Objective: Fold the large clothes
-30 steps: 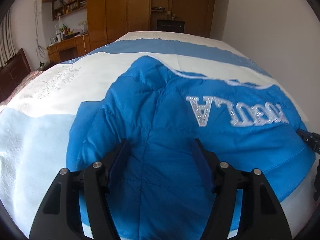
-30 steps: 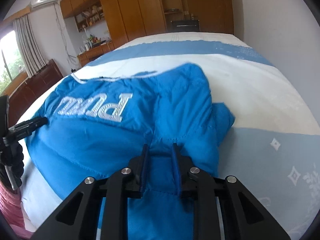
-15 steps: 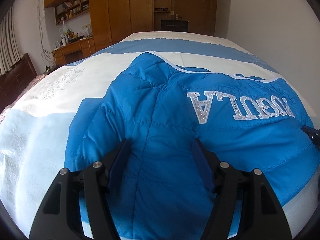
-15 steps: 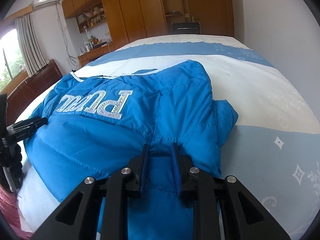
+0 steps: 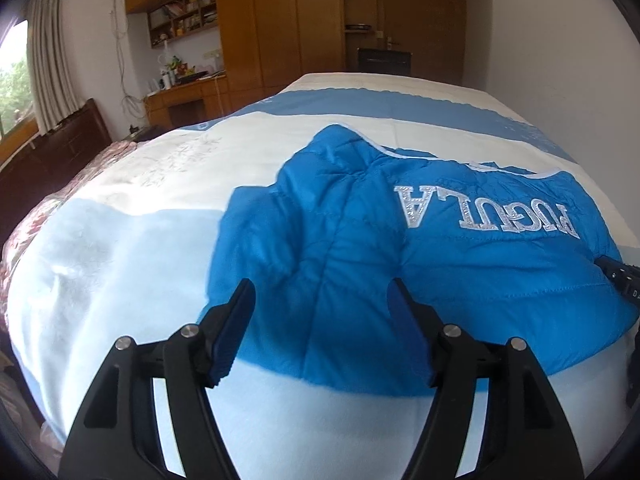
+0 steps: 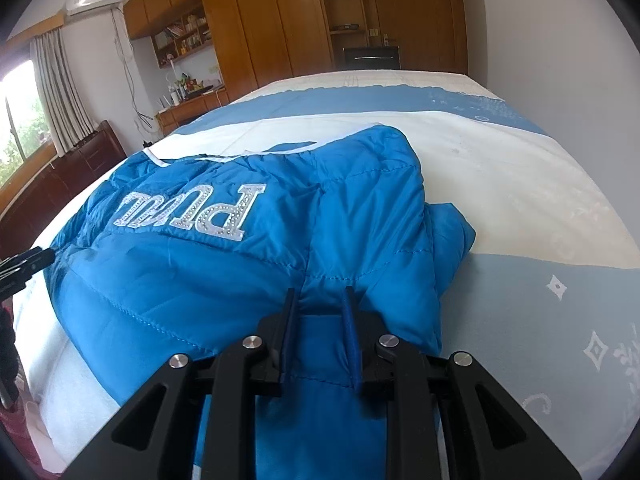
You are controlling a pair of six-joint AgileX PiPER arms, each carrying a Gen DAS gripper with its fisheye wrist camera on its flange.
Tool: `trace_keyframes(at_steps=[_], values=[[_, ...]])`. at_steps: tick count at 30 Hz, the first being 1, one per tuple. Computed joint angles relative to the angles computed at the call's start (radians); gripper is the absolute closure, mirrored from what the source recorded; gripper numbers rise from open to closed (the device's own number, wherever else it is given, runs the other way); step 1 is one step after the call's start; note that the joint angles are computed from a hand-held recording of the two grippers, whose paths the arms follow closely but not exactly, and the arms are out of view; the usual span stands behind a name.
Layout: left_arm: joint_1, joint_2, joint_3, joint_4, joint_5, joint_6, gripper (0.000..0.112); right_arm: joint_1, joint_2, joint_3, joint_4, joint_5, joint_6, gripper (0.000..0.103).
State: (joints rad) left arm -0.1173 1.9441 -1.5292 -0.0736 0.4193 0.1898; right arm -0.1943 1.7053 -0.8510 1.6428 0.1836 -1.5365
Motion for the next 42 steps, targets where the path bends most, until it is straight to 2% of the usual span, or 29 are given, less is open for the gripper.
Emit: trace_keyframes(at_steps=[8, 10, 12, 13, 22, 25, 30, 35, 39, 41, 42], values=[[0.032, -0.039, 0.032, 0.014, 0.034, -0.037, 0.037, -0.020, -0.002, -0.002, -0.036, 0.029, 0.039, 0.082], [0.047, -0.042, 0.039, -0.032, 0.035, -0.001, 0.031, -0.038, -0.004, -0.003, -0.063, 0.056, 0.071, 0.082], [0.074, -0.030, 0.029, -0.138, 0.057, 0.080, 0.023, -0.054, -0.008, -0.004, -0.095, 0.084, 0.110, 0.082], [0.084, -0.019, 0.018, -0.179, 0.072, 0.103, 0.023, -0.065, -0.010, -0.005, -0.117, 0.101, 0.130, 0.082], [0.175, 0.128, -0.144, -0.479, 0.256, 0.195, 0.022, -0.075, -0.049, 0.013, -0.172, 0.117, 0.166, 0.082], [0.191, 0.167, -0.189, -0.528, 0.290, 0.180, 0.022, -0.083, -0.059, 0.018, -0.177, 0.128, 0.162, 0.082], [0.236, 0.252, -0.289, -0.624, 0.398, 0.149, 0.022, -0.097, -0.094, 0.033, -0.214, 0.146, 0.167, 0.082], [0.265, 0.304, -0.347, -0.706, 0.427, 0.141, 0.022, -0.108, -0.114, 0.043, -0.275, 0.117, 0.205, 0.083], [0.267, 0.351, -0.411, -0.721, 0.431, 0.104, 0.022, -0.130, -0.088, 0.034, -0.274, 0.148, 0.205, 0.083], [0.268, 0.361, -0.417, -0.734, 0.420, 0.099, 0.025, -0.132, -0.078, 0.029, -0.281, 0.153, 0.211, 0.083], [0.264, 0.361, -0.415, -0.727, 0.406, 0.096, 0.032, -0.128, -0.070, 0.022, -0.308, 0.148, 0.241, 0.084]])
